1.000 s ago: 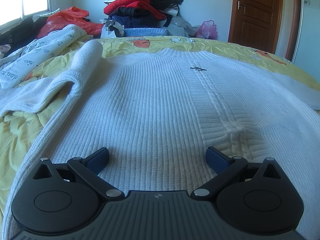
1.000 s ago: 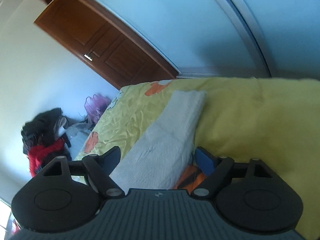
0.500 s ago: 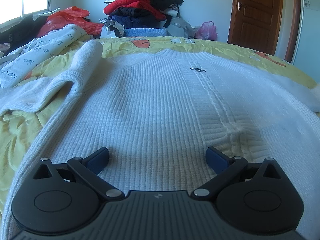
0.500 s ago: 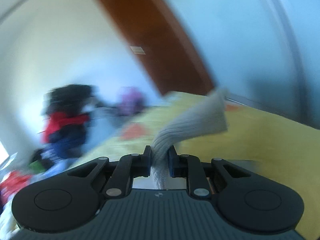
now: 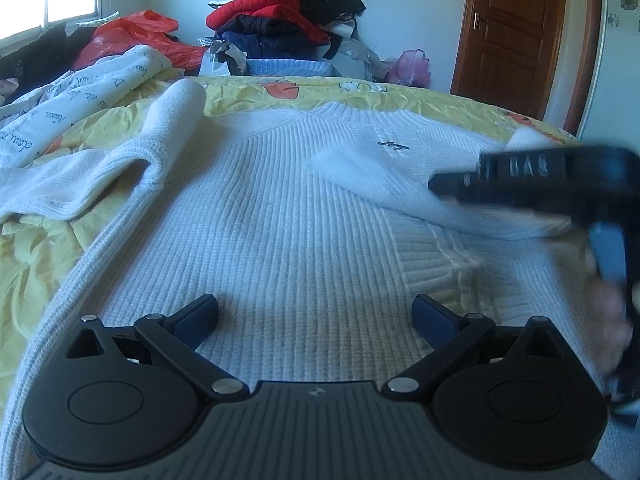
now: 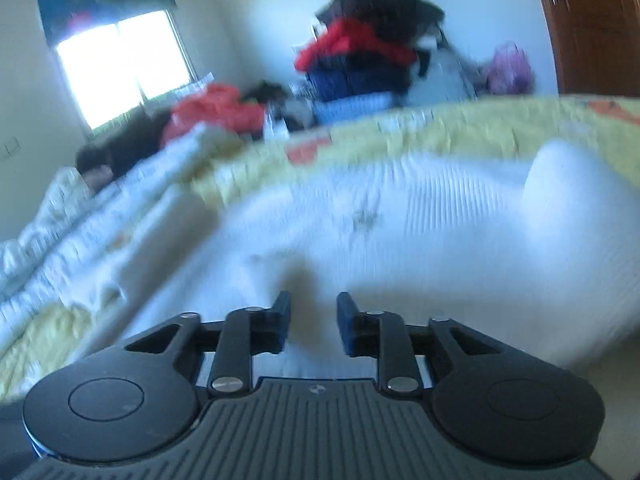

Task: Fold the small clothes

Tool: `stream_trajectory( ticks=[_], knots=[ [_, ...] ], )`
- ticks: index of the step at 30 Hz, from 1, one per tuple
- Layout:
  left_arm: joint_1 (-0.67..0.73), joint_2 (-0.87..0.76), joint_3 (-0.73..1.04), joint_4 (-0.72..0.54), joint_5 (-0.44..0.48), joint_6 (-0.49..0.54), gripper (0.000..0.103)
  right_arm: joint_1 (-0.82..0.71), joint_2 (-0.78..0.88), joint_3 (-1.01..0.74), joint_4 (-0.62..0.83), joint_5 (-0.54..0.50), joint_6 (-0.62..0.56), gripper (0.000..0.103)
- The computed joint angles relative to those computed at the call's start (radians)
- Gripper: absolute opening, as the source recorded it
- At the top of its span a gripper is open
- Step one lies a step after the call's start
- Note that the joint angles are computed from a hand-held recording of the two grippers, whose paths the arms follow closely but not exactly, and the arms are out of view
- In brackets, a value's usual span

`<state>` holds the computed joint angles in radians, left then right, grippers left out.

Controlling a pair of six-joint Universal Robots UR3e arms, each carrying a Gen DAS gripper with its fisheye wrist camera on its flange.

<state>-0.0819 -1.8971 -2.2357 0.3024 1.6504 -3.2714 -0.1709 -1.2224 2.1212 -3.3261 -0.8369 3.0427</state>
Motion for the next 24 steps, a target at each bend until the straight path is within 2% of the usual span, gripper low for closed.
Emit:
stream_trajectory(
  ticks=[1, 3, 5, 8, 11, 13, 15, 16, 18, 20, 23, 24],
  knots=[
    [0.002, 0.000, -0.002, 0.004, -0.004, -0.002, 0.103, -0.028, -0.014, 0.047, -0.041, 0.038, 0.014, 0.042],
    [0.006, -0.001, -0.005, 0.011, -0.011, -0.006, 0.103, -0.123, -0.045, 0.152, -0.136, 0.141, 0.048, 0.055],
    [0.014, 0.001, -0.013, 0.021, -0.021, -0.008, 0.103, -0.212, -0.038, 0.223, -0.192, 0.210, 0.061, 0.061],
    [0.032, 0.010, -0.031, 0.039, -0.050, -0.015, 0.103, -0.352, -0.013, 0.337, -0.235, 0.307, -0.007, 0.061],
    [0.108, 0.043, -0.081, 0.081, -0.162, -0.070, 0.103, -0.464, 0.075, 0.368, -0.162, 0.487, -0.007, 0.063],
    [0.196, 0.092, -0.102, 0.061, -0.294, -0.176, 0.103, -0.481, 0.139, 0.344, -0.184, 0.540, 0.022, 0.066],
    [0.299, 0.109, -0.105, 0.053, -0.461, -0.347, 0.103, -0.477, 0.161, 0.313, -0.135, 0.567, 0.019, 0.069],
    [0.337, 0.093, -0.087, 0.053, -0.527, -0.444, 0.103, -0.459, 0.193, 0.284, -0.174, 0.568, 0.066, 0.070],
    [0.359, 0.051, -0.013, -0.001, -0.582, -0.551, 0.103, -0.454, 0.196, 0.274, -0.164, 0.582, 0.069, 0.072],
    [0.340, 0.002, 0.086, -0.074, -0.586, -0.579, 0.103, -0.470, 0.165, 0.294, -0.079, 0.601, -0.004, 0.075],
    [0.270, -0.058, 0.207, -0.147, -0.532, -0.571, 0.103, -0.487, 0.109, 0.316, 0.051, 0.616, -0.105, 0.077],
    [0.246, -0.069, 0.245, -0.182, -0.515, -0.555, 0.097, -0.488, 0.100, 0.317, 0.073, 0.620, -0.120, 0.078]
  ],
)
